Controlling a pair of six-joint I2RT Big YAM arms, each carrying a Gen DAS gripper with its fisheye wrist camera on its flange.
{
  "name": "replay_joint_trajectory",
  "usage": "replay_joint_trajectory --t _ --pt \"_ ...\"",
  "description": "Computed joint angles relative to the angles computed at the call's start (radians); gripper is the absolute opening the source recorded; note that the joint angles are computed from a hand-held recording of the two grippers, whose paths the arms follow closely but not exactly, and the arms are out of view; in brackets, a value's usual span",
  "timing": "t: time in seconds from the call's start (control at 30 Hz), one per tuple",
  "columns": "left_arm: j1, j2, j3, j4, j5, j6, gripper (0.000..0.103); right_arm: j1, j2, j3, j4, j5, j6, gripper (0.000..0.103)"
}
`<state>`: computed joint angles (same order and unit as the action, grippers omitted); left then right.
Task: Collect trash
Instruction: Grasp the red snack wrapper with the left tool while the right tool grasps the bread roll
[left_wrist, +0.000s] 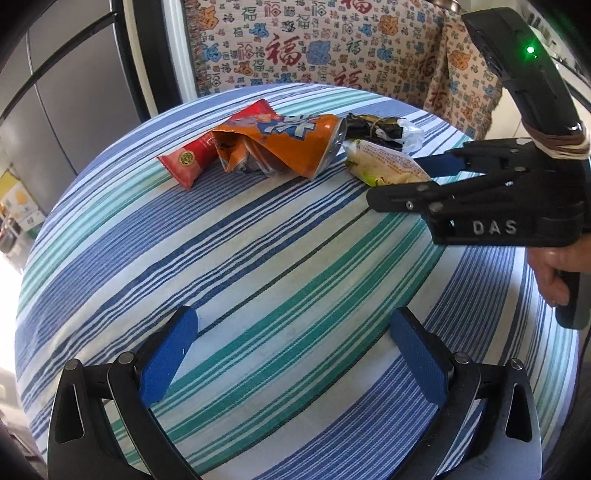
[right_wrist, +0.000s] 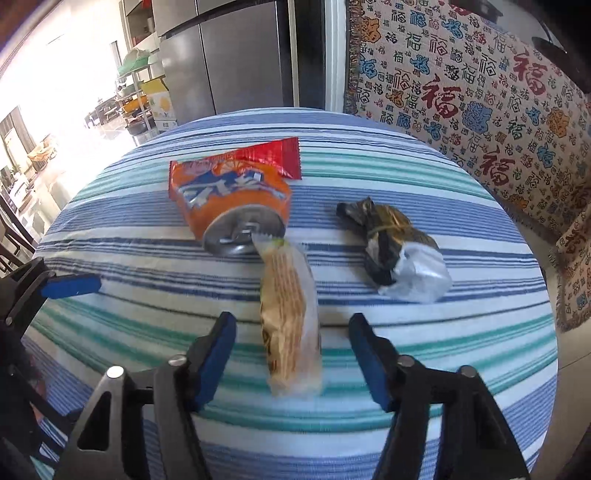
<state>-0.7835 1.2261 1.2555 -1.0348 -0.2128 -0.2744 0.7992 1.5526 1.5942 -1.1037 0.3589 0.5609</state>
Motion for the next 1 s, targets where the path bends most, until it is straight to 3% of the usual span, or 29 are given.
replay_joint_trajectory --t 0.03,0.07,0.17,0.33,0.43,0.57,0.7,0.8,0.9,0.93,1.0 --pt "0.009 -0.005 -0.004 0.000 0.001 0.000 0.103 0.000 -0.004 -0.005 0.006 -0.007 0.010 0.026" --pt "0.017 -0.009 -0.007 0.000 -0.004 -0.007 0.103 0.005 -0.017 -0.020 0.011 -0.015 0.038 0.024" --pt "0.049 -0.022 -0.016 -0.006 -0.013 -0.024 0.102 0.047 -0.059 -0.059 -0.017 0.001 0.103 0.024" --pt "0.175 0.021 0.034 -0.036 0.021 0.024 0.102 0.166 -0.141 -0.143 -0.072 0.090 0.229 0.024" --pt "0.242 0.076 0.074 0.001 0.069 0.122 0.103 0.209 -0.186 -0.196 -0.057 0.128 0.322 0.024" --pt "0.277 0.146 0.129 0.052 0.126 0.244 0.103 0.232 -0.213 -0.235 -0.030 0.168 0.375 0.024" --pt "0.267 0.203 0.180 0.090 0.133 0.350 0.102 0.237 -0.191 -0.220 -0.041 0.192 0.355 0.025" --pt "0.257 0.222 0.198 0.127 0.138 0.419 0.090 0.231 -0.204 -0.243 -0.007 0.192 0.337 0.025" --pt "0.259 0.233 0.211 0.139 0.184 0.430 0.056 0.232 -0.214 -0.256 0.009 0.186 0.342 0.025" --pt "0.262 0.235 0.216 0.134 0.202 0.413 0.031 0.233 -0.215 -0.257 0.011 0.187 0.344 0.025" --pt "0.259 0.230 0.216 0.124 0.196 0.352 0.025 0.232 -0.216 -0.258 0.012 0.186 0.344 0.024"
